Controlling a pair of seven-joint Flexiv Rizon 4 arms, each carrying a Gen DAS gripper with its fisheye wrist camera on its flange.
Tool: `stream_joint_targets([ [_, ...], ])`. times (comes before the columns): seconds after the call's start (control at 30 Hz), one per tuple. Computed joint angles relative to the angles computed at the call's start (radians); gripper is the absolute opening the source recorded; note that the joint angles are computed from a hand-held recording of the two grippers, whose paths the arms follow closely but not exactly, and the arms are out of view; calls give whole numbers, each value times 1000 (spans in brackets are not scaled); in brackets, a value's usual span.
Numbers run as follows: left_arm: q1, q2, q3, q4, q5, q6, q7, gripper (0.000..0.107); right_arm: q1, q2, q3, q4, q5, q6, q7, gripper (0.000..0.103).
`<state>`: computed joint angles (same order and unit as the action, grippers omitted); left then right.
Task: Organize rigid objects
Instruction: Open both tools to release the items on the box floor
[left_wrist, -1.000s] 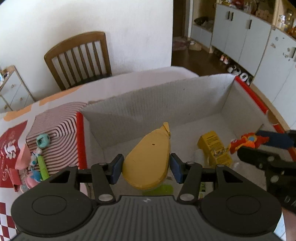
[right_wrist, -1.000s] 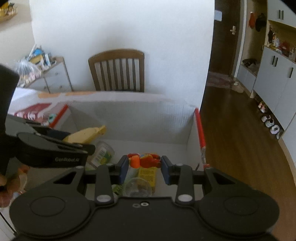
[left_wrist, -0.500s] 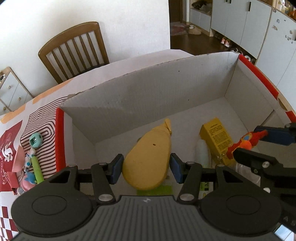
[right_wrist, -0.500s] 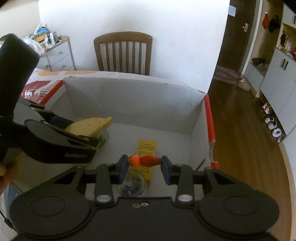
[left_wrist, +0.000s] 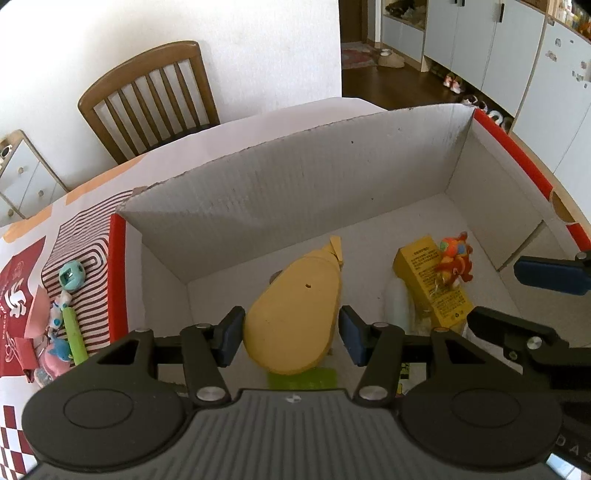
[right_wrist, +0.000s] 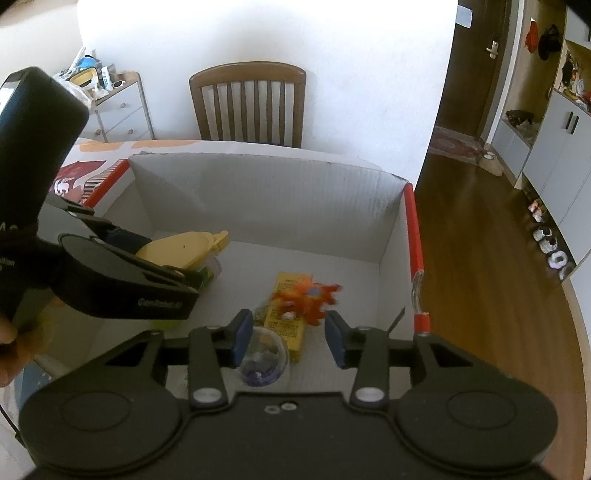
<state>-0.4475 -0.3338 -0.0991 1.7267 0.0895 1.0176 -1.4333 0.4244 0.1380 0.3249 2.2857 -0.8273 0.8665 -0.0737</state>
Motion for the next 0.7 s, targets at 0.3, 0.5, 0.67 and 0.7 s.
stream_joint_targets([
  [0.3,12,44,-15,59,-36,49,24,66,2,32,16,10,8,-9,12,54],
  [0.5,17,90,-23,107,-57,84,41,66,4,56,29,11,12,-15,14,57],
  [0.67,36,137,-41,158,-119,125,84,66,9,73,42,3,9,-19,19,60],
  [0.7,41,149,-45,173,-137,137,100,66,10,76,46,1,7,-22,19,61],
])
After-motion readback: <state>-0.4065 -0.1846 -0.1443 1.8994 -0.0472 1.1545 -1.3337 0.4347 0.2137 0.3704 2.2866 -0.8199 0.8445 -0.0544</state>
